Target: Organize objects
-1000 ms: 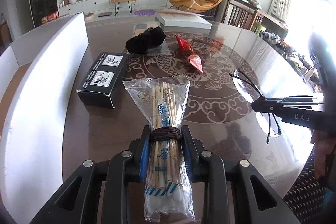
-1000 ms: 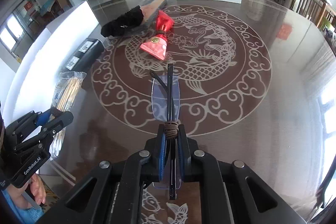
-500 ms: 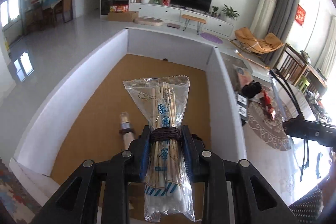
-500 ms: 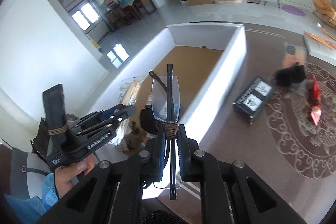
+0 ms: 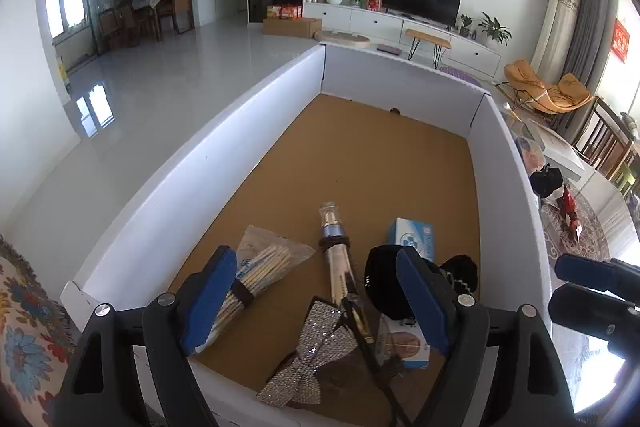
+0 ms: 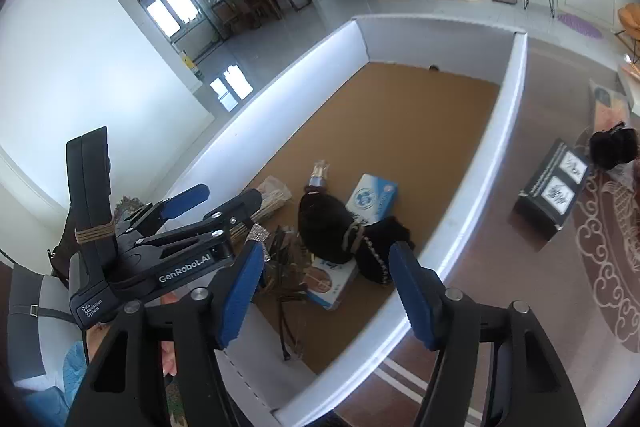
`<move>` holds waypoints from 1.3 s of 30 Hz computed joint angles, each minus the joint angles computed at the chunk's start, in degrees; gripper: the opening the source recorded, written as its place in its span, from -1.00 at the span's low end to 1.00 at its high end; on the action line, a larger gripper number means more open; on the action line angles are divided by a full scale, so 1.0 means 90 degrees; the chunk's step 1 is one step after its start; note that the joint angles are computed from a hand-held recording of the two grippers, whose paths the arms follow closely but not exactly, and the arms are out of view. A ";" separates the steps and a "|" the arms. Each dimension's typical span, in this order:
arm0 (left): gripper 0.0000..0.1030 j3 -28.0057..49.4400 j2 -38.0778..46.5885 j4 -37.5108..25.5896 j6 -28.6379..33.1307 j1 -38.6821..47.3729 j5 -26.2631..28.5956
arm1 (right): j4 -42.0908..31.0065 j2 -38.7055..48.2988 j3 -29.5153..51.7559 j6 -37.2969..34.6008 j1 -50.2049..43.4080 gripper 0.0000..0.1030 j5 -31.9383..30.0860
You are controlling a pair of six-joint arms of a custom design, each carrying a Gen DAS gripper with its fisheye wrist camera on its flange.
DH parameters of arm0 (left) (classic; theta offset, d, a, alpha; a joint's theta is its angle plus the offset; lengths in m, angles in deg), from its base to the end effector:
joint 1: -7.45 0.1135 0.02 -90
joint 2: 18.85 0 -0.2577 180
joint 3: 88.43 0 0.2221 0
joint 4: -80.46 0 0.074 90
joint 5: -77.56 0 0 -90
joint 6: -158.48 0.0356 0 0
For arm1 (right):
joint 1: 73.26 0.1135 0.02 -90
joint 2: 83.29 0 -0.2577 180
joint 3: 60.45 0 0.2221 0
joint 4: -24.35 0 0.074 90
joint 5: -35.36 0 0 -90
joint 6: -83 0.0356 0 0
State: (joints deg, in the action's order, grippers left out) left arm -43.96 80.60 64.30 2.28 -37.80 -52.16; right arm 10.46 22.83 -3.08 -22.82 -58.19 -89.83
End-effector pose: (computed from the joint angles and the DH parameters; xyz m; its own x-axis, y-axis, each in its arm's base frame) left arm 0.1728 -0.1420 0.0899 -0.6356 -0.3585 -0.6837 -0.4478 0.8926 -0.0517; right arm 0.2702 0.0940 0.1025 -0.6975 -0.4185 -0.5817 -0.6843 0.6300 0.3671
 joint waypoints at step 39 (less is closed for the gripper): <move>1.00 1.0293 0.7060 -0.2785 0.2205 -0.1016 0.1414 | 0.2025 0.3617 0.1846 -0.2064 -0.5577 1.00 0.1484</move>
State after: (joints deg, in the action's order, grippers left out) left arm 48.67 144.14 39.23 22.13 -46.95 -39.44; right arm 28.69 55.38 13.53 -41.40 -108.38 -76.47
